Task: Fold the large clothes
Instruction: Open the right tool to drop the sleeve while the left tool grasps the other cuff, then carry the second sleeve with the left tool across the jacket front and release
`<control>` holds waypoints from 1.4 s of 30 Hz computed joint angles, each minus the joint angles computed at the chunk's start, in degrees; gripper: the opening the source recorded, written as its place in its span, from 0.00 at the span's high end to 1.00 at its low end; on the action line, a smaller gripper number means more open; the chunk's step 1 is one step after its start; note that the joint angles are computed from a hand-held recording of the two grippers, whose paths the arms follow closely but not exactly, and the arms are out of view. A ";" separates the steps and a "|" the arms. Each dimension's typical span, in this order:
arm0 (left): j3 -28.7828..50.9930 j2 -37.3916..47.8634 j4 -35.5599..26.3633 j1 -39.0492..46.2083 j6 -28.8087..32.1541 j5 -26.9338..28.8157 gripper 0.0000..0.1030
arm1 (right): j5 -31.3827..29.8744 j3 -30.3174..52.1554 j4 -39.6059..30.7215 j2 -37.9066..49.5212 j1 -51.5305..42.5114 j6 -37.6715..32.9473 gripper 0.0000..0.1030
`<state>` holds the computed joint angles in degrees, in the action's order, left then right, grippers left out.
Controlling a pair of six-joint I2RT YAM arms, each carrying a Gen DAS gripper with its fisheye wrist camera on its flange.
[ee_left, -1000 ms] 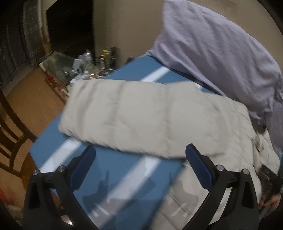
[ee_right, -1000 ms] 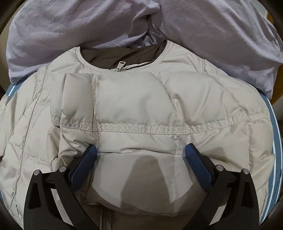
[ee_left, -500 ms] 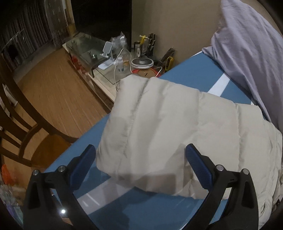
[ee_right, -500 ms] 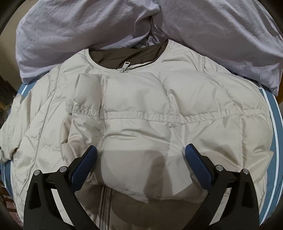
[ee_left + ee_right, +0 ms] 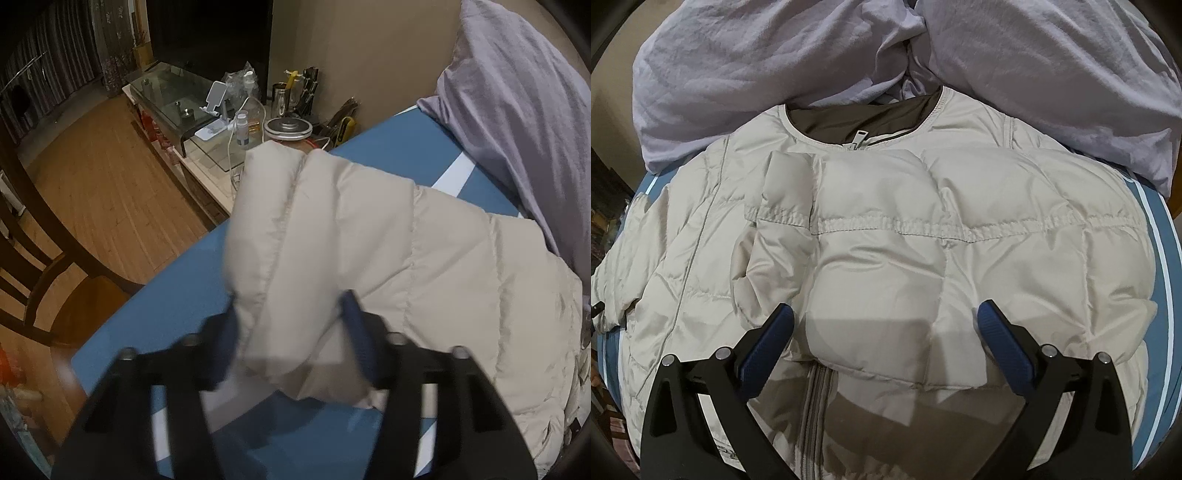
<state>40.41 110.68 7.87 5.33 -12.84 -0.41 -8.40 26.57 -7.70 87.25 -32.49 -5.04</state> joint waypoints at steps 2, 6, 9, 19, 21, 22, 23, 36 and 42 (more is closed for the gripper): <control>-0.50 -0.50 0.50 0.26 0.21 1.15 0.71 | -0.18 -0.27 0.00 -0.35 -0.16 -0.09 0.02; -1.14 -1.78 0.81 -0.51 0.60 1.35 0.82 | -0.69 -0.81 -0.19 -1.32 -0.76 -0.35 0.02; -1.90 -3.51 1.12 -0.92 0.14 2.15 0.85 | -1.33 -1.24 -0.61 -2.39 -1.71 -0.99 0.02; -2.82 -16.51 -1.62 -8.53 -1.60 3.04 0.87 | -3.71 -1.98 -1.95 -5.07 -5.72 -3.10 0.02; -2.33 -19.56 -2.73 -11.40 -2.58 3.40 0.87 | -4.21 -2.13 -2.37 -5.72 -6.64 -3.81 0.02; -1.98 -20.73 -3.12 -12.84 -3.07 3.56 0.87 | -4.40 -2.25 -2.59 -6.11 -7.07 -4.12 0.02; -1.64 -21.92 -3.59 -14.17 -3.46 3.87 0.87 | -4.71 -2.31 -2.91 -6.54 -7.74 -4.56 0.02; 8.53 -25.74 -7.21 -37.97 -8.48 3.08 0.88 | -9.15 -1.44 -7.36 -9.27 -21.31 -12.64 0.02; 14.51 -20.79 -6.96 -46.72 -9.27 3.87 0.88 | -10.94 -1.08 -9.24 -9.95 -27.83 -16.23 0.02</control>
